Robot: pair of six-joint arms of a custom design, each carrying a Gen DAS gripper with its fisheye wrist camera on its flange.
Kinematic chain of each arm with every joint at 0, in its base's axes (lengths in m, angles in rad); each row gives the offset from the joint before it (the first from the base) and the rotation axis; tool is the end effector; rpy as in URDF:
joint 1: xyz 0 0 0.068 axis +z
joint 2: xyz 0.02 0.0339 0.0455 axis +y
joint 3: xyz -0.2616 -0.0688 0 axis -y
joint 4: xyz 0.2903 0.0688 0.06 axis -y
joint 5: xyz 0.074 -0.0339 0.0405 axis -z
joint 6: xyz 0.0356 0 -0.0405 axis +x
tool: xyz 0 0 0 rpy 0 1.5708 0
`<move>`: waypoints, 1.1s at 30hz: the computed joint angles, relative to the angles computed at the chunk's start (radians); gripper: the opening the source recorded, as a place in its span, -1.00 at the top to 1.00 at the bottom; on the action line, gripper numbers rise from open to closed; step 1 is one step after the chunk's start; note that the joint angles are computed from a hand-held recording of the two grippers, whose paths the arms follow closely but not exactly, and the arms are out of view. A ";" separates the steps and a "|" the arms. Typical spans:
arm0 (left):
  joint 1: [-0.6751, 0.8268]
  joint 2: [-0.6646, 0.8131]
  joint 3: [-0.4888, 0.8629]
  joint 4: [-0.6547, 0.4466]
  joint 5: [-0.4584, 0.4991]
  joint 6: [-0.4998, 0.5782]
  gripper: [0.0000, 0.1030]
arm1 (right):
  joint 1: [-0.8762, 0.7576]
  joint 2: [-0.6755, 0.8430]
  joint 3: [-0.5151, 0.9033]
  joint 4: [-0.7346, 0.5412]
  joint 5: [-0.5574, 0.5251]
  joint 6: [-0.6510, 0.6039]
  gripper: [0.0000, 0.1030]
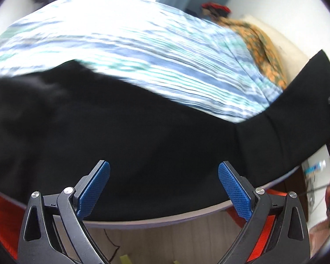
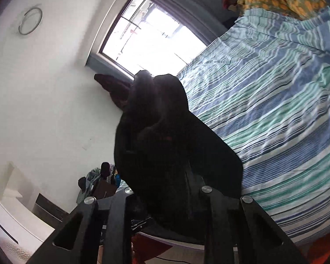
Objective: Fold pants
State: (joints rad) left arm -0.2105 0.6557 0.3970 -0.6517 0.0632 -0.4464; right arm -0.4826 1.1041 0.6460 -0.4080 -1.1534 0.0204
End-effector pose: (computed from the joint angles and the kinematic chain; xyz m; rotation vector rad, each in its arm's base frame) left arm 0.1715 -0.0389 0.1702 -0.2687 2.4992 -0.3531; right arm 0.2334 -0.0856 0.2052 0.0343 2.0473 1.0932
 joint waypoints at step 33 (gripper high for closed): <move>0.045 0.109 -0.089 0.126 0.127 0.155 0.90 | 0.799 -0.416 -0.599 0.243 0.932 -0.034 -0.79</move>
State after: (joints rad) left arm -0.1656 0.7642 0.3079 -0.5253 0.1901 -0.2916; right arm 0.3162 0.6883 0.0466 -0.1649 -0.2219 -0.0136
